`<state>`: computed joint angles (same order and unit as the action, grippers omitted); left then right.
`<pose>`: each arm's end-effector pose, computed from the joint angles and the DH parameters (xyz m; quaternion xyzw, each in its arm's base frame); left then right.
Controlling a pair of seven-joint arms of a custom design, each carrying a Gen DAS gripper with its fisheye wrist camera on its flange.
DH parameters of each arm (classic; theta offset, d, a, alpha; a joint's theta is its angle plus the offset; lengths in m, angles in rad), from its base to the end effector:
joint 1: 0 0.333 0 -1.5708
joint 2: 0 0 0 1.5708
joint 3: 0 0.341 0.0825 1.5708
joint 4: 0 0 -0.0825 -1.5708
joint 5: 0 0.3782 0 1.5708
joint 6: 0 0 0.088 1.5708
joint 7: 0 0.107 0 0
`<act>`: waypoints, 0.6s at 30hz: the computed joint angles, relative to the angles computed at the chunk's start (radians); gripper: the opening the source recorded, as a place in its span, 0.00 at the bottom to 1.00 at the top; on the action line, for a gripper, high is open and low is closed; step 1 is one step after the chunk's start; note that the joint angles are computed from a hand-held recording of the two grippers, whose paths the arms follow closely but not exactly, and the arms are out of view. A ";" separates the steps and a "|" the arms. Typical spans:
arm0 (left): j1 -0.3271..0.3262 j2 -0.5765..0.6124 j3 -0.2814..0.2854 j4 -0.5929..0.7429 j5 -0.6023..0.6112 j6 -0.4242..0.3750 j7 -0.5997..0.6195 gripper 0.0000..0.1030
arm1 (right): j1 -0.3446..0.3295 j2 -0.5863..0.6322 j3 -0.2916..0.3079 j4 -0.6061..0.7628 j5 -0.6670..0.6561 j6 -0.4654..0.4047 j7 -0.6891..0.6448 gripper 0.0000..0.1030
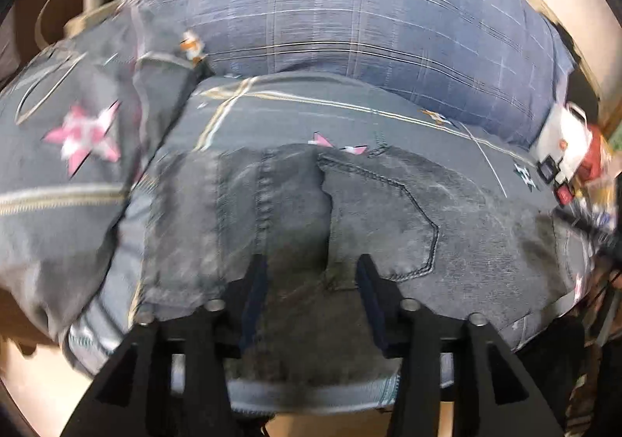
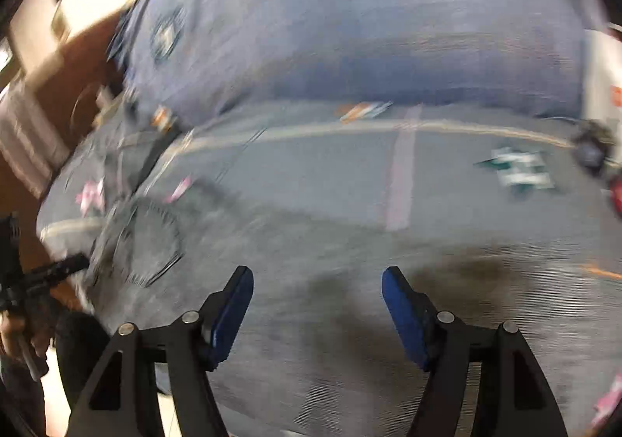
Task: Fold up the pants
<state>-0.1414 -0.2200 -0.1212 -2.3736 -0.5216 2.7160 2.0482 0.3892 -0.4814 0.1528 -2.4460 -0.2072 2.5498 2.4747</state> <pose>0.4832 -0.1143 0.4966 -0.5529 0.7729 -0.2899 0.1134 0.3623 0.2316 0.5608 -0.5956 0.7435 -0.1331 0.2734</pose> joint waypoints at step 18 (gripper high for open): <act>0.052 0.098 -0.038 -0.046 0.280 0.112 -0.241 0.53 | -0.181 -0.240 -0.081 -0.151 -0.010 -0.107 0.064 0.10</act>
<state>-0.0889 -0.1217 -0.1591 -2.4195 -0.2414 2.8278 1.8073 0.2080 -0.7210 0.0719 -2.5965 -0.2170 2.4432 2.5387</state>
